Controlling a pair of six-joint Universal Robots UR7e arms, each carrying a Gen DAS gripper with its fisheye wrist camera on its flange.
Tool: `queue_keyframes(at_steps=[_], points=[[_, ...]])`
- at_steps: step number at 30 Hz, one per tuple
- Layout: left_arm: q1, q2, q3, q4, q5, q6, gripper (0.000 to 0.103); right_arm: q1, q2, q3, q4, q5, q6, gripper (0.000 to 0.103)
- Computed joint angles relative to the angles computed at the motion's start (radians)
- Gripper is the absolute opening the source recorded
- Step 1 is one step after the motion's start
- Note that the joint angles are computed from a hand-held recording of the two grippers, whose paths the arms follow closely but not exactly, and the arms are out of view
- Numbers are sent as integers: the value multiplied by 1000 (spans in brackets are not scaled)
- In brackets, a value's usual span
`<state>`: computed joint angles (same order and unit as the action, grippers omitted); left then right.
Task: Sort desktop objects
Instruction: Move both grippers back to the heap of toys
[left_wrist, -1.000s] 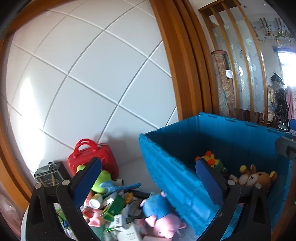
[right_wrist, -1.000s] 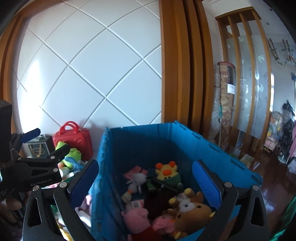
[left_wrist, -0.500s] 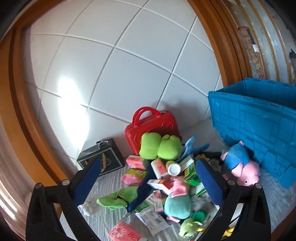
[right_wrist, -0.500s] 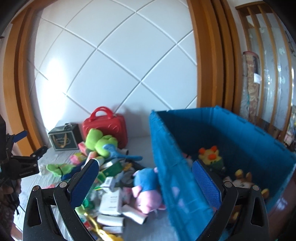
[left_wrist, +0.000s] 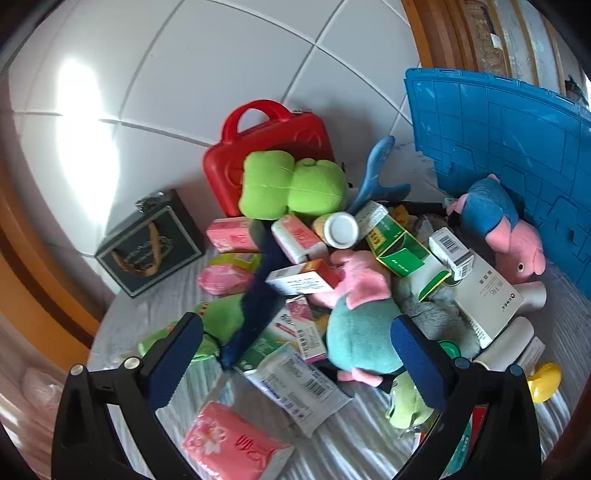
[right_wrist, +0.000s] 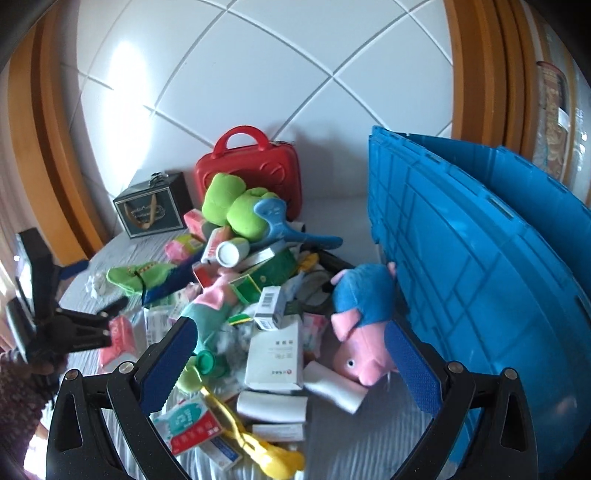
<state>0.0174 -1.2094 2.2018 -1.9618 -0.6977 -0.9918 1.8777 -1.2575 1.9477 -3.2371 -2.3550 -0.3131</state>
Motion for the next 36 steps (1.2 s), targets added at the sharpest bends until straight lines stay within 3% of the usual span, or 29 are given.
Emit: queue_keyframes(at_steps=[10, 16, 21, 25, 27, 31, 34, 36], points=[[221, 189, 16, -493, -113, 365, 103, -102, 59, -81, 126, 67, 0, 103], [302, 282, -17, -582, -180, 486, 103, -148, 90, -131, 204, 88, 5, 103], [313, 251, 0, -612, -205, 517, 103, -181, 124, -169, 302, 153, 29, 103], [279, 156, 39, -512, -144, 431, 103, -191, 188, -256, 375, 278, 36, 103], [258, 82, 71, -430, -120, 348, 103, -186, 250, -328, 422, 299, 25, 103], [190, -96, 134, -149, -87, 118, 103, -184, 385, -481, 558, 320, 44, 103], [138, -234, 177, 69, -108, -26, 103, -199, 461, -579, 691, 347, 143, 102], [109, -325, 198, 214, -135, -112, 103, -182, 510, -624, 691, 270, 150, 102]])
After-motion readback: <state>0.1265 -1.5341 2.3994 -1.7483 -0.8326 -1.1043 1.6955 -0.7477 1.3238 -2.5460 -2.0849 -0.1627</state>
